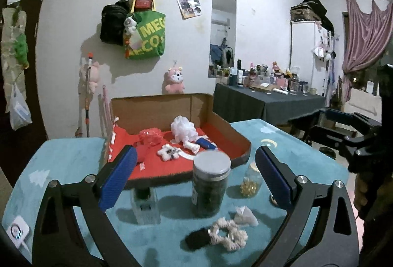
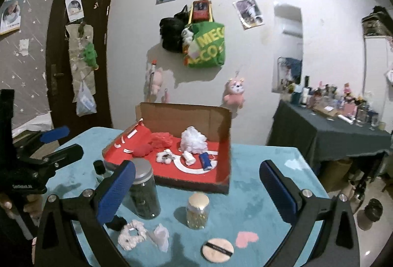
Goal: Organize soft objects
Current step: 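Pull both tools back from the box toward the table items, then grasp the black pompom with the left tool while the right tool grasps the beige powder puff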
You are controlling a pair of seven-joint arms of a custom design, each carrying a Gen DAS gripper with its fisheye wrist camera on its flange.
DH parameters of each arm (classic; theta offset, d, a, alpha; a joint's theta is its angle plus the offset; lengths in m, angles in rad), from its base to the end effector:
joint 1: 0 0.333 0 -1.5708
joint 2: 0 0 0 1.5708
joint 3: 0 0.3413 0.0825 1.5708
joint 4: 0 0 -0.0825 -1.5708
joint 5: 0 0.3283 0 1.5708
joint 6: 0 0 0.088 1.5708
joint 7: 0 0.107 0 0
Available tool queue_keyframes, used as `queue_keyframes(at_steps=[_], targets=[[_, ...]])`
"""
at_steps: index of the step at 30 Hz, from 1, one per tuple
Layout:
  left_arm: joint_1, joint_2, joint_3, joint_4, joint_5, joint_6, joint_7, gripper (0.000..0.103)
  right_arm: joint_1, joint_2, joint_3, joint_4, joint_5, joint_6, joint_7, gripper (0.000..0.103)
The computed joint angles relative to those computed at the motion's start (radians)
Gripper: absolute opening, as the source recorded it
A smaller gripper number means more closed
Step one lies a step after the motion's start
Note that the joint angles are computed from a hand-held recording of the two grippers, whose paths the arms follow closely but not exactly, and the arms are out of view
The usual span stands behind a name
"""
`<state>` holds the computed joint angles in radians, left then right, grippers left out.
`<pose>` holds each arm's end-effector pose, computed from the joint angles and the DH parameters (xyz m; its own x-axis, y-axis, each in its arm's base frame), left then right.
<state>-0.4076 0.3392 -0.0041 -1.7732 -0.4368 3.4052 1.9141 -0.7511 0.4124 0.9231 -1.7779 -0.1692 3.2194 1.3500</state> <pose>0.6029 -0.2106 0.5750 -0.2782 -0.9594 0.0452 -0.2961 0.0410 -0.9543 0.6331 0.0091 0.5990 0.2812 -0.9591 0.0330 -0.3319 -0.1294 -0.9344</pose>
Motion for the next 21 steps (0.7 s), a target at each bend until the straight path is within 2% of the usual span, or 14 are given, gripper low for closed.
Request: queue_keyframes(at_steps=[2,5,6,8,10,12,14,17,21], targets=[[0.012,-0.017,-0.027,-0.056,-0.006,0.048,-0.007,0.099,0.037,-0.045,-0.069,-0.066,-0.005,0.074,0.033,0.103],[-0.026,-0.027,-0.009,-0.107,-0.066,0.087,0.020,0.099,0.074,-0.085,-0.141,-0.145,-0.022,0.162,0.082,0.103],[-0.058,-0.028,0.014,-0.115,-0.106,0.097,0.043,0.099,0.084,-0.095,-0.159,-0.168,-0.026,0.181,0.098,0.103],[-0.069,-0.024,0.011,-0.130,-0.154,0.113,0.070,0.099,0.122,-0.107,-0.212,-0.199,-0.025,0.205,0.124,0.103],[-0.075,-0.020,0.006,-0.140,-0.194,0.115,0.096,0.099,0.175,-0.114,-0.275,-0.218,-0.023,0.213,0.136,0.103],[-0.106,-0.008,0.031,-0.138,-0.247,0.110,0.134,0.099,0.219,-0.110,-0.328,-0.224,-0.026,0.213,0.150,0.103],[-0.116,0.002,0.038,-0.136,-0.279,0.094,0.158,0.099,0.212,-0.100,-0.329,-0.232,-0.056,0.205,0.177,0.103],[-0.151,0.018,0.078,-0.129,-0.319,0.053,0.169,0.099,0.237,-0.083,-0.365,-0.229,-0.078,0.181,0.215,0.103],[-0.207,0.041,0.158,-0.123,-0.315,-0.004,0.134,0.099,0.264,-0.058,-0.404,-0.208,-0.117,0.140,0.262,0.103]])
